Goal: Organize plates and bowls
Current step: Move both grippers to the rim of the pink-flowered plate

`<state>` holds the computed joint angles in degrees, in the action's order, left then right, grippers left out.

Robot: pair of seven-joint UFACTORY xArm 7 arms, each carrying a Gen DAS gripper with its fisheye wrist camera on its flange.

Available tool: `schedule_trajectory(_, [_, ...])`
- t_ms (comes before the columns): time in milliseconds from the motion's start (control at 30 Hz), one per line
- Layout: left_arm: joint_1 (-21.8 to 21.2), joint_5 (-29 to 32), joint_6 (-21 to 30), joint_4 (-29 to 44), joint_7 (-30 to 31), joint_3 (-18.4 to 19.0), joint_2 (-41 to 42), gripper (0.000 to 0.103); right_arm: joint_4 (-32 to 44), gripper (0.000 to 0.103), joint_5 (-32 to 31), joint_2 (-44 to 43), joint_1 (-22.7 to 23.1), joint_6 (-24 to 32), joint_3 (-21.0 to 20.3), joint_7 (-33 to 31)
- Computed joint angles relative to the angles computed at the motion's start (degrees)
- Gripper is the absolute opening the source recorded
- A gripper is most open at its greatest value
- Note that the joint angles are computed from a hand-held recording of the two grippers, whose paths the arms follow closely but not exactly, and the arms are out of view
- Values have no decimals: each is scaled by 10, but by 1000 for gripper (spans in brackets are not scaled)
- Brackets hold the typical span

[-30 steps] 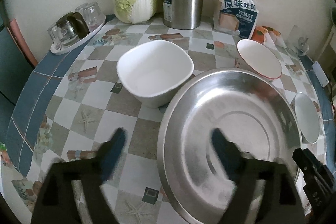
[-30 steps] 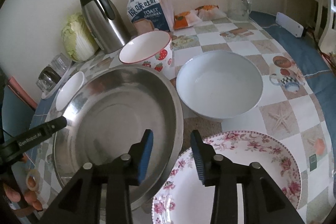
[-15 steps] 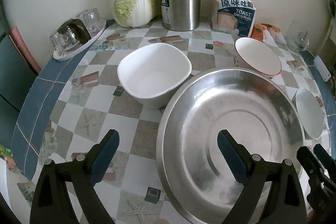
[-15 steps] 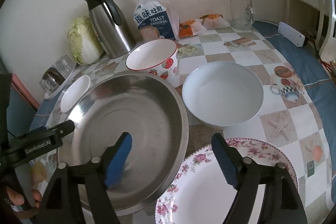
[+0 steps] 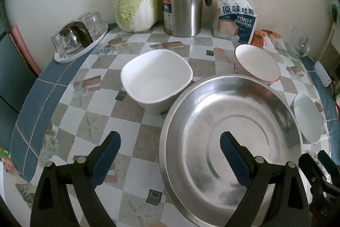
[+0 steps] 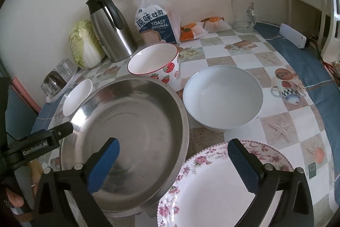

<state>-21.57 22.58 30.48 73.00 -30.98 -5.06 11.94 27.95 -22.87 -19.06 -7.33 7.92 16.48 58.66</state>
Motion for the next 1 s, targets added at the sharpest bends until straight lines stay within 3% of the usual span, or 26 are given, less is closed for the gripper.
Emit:
schedule_trajectory(367, [10,-32,-28,-23,-3,-9,-32,95,-18,103,-2,-36,-22,1,14,15])
schedule_trajectory(500, [14,-63,-58,-41,12,-21,-52,95,-28,103,24,-59,1,23,-12,-8])
schedule_trajectory(700, [10,-167,-84,-67,98,-53,-80,96,-59,103,73,-104,20,73,-48,-31])
schedule_trajectory(833, [-3,-255,-72,-72,173,-72,-87,96,-91,103,102,-142,19,101,-67,-32])
schedule_trajectory(1000, [-26,-322,-66,-80,233,-85,-96,96,-148,103,143,-210,14,128,-101,-39])
